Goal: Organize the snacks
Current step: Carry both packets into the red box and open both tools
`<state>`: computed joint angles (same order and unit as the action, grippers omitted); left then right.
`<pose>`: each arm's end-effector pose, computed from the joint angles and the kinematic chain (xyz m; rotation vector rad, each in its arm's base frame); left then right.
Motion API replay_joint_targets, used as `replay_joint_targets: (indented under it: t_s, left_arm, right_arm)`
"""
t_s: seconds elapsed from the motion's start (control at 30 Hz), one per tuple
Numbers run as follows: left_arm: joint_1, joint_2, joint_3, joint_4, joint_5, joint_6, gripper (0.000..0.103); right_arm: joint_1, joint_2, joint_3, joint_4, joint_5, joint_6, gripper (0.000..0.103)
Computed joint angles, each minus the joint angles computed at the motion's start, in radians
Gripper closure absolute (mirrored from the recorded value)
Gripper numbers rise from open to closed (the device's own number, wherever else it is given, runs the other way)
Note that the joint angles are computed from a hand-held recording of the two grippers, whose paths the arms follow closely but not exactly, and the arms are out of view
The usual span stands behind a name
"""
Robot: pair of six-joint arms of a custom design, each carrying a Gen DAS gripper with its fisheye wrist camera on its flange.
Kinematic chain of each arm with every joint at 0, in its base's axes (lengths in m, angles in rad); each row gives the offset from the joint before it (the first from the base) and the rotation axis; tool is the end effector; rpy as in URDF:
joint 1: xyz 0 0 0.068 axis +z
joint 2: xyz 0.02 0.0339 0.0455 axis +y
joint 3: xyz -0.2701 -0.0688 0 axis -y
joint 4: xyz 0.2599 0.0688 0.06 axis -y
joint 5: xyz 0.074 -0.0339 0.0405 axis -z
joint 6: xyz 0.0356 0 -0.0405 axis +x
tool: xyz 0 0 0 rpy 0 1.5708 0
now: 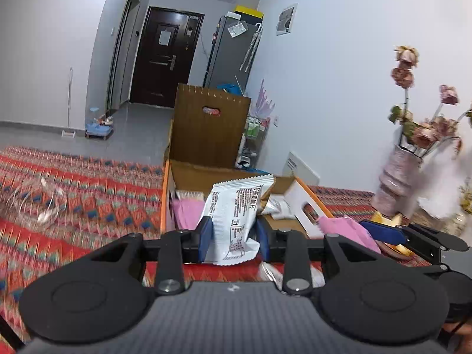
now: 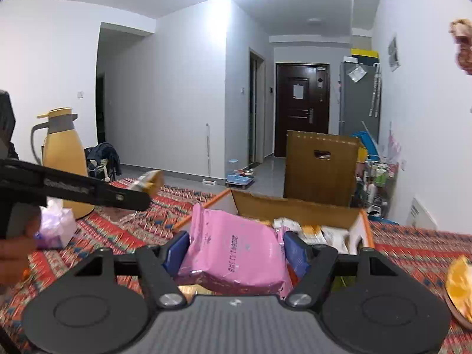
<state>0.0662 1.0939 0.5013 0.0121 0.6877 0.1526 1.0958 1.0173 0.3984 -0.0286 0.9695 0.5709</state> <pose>0.2310 -0.0073 0.2024 0.4783 2.0049 -0.6010 0.1174 0.1641 0.1846 -0.0119 1.9191 0.0262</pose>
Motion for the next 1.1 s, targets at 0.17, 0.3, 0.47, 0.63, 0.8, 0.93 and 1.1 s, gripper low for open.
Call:
replay_joint_targets:
  t_s: [0.17, 0.3, 0.47, 0.63, 0.8, 0.93, 1.1]
  left_arm:
    - [-0.124, 0.302, 0.121, 0.197, -0.127, -0.1, 0.071]
    - [-0.187, 0.515, 0.218, 0.301, -0.21, -0.103, 0.071]
    - [-0.228, 0.698, 0.326, 0.305, -0.263, -0.102, 0.07]
    - [-0.226, 0.738, 0.321, 0.332, -0.276, -0.073, 0.054]
    - [-0.213, 0.728, 0.325, 0.312, -0.249, -0.078, 0.049]
    - [-0.211, 0.715, 0.329, 0.307, -0.255, -0.08, 0.046]
    - [-0.187, 0.62, 0.28, 0.319, -0.235, -0.101, 0.035]
  right_arm:
    - [-0.321, 0.229, 0.057, 0.299, -0.284, -0.199, 0.034]
    - [-0.472, 0.44, 0.136, 0.426, -0.414, -0.229, 0.034]
    - [-0.583, 0.687, 0.264, 0.477, -0.508, -0.185, 0.034]
    - [-0.601, 0.818, 0.323, 0.498, -0.575, -0.157, 0.03]
    - [-0.597, 0.825, 0.325, 0.491, -0.56, -0.147, 0.02]
    - [-0.607, 0.799, 0.32, 0.478, -0.578, -0.148, 0.02]
    - [-0.584, 0.703, 0.307, 0.401, -0.508, -0.194, 0.02]
